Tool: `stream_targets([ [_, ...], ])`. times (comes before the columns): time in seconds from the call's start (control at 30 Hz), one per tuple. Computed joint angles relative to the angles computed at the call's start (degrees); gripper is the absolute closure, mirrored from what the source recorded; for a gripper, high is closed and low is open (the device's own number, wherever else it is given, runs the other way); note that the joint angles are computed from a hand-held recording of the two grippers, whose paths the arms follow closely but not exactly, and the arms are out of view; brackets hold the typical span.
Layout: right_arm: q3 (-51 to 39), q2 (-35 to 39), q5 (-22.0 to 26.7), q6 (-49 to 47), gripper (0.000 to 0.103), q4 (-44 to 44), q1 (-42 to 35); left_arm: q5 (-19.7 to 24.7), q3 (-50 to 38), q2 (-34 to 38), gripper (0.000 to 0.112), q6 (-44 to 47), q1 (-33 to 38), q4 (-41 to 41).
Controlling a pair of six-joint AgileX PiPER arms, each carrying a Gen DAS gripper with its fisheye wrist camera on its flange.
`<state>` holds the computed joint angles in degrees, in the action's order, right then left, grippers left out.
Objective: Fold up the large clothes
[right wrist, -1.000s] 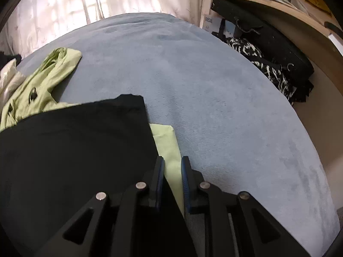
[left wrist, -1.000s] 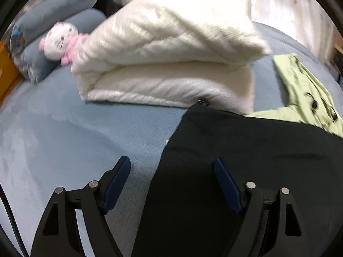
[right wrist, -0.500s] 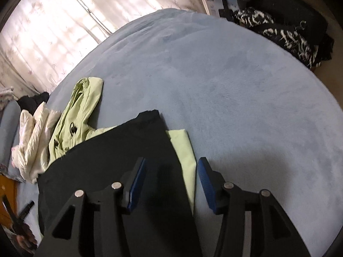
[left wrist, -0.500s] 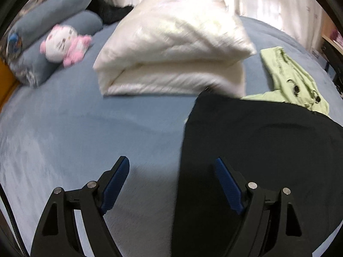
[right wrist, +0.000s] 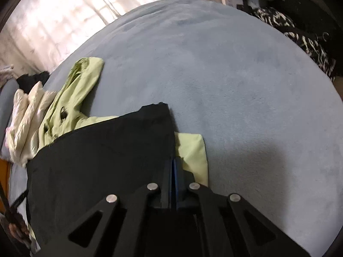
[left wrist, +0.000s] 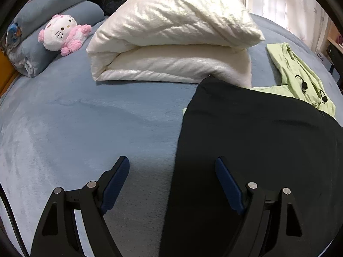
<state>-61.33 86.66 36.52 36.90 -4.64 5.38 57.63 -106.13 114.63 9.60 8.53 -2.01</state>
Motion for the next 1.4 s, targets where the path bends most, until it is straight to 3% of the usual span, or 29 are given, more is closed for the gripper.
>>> stream_targets([
  [0.17, 0.60, -4.79, 5.96, 15.61, 0.102, -17.36, 6.38, -0.50, 1.35, -1.61, 0.031, 0.88, -1.25, -0.59],
  [0.3, -2.74, -0.39, 9.60, 15.59, 0.101, -18.38, 7.22, -0.41, 1.65, -1.17, 0.031, -0.88, -2.70, 1.24],
  [0.43, -9.67, 4.29, 21.78, 27.89, 0.096, -29.63, 13.98, -3.03, 3.62, -3.13, 0.031, -4.91, -3.95, 3.90],
  [0.5, -11.38, 4.42, 23.29, 32.34, 0.092, -34.48, 18.64, -5.96, 6.03, -5.81, 0.031, -5.22, -4.80, 3.50],
  [0.6, -15.37, 6.43, 17.72, 30.53, 0.079, -32.44, 23.77, -7.38, 7.01, -8.04, 0.031, -2.66, -7.91, -0.35],
  [0.73, -25.23, 16.14, 8.73, 21.89, 0.079, -20.52, 26.42, -6.90, 4.53, -5.33, 0.031, -4.74, -14.52, 1.42],
  [0.8, -31.75, 22.34, 8.38, 18.34, 0.079, -16.77, 27.18, -6.18, 1.63, -2.20, 0.031, -7.52, -18.36, 4.25],
  [0.9, -39.55, 29.23, 11.73, 16.01, 0.079, -14.68, 27.01, -3.03, -4.61, 3.00, 0.031, -11.16, -21.54, 6.98],
  [1.1, -33.40, 26.91, 13.67, 23.65, 0.080, -23.48, 22.60, 1.44, -17.52, 12.19, 0.031, -13.43, -21.86, 10.88],
  [1.17, -29.12, 24.45, 12.04, 25.09, 0.080, -23.67, 20.59, 3.03, -21.12, 14.27, 0.031, -13.06, -20.61, 9.95],
  [1.27, -23.60, 21.18, 10.39, 26.50, 0.080, -24.35, 18.90, 4.07, -22.93, 15.32, 0.031, -12.39, -18.70, 8.11],
  [1.4, -22.97, 20.25, 11.08, 26.12, 0.079, -24.32, 19.16, 4.95, -22.65, 14.67, 0.031, -11.97, -17.99, 7.81],
])
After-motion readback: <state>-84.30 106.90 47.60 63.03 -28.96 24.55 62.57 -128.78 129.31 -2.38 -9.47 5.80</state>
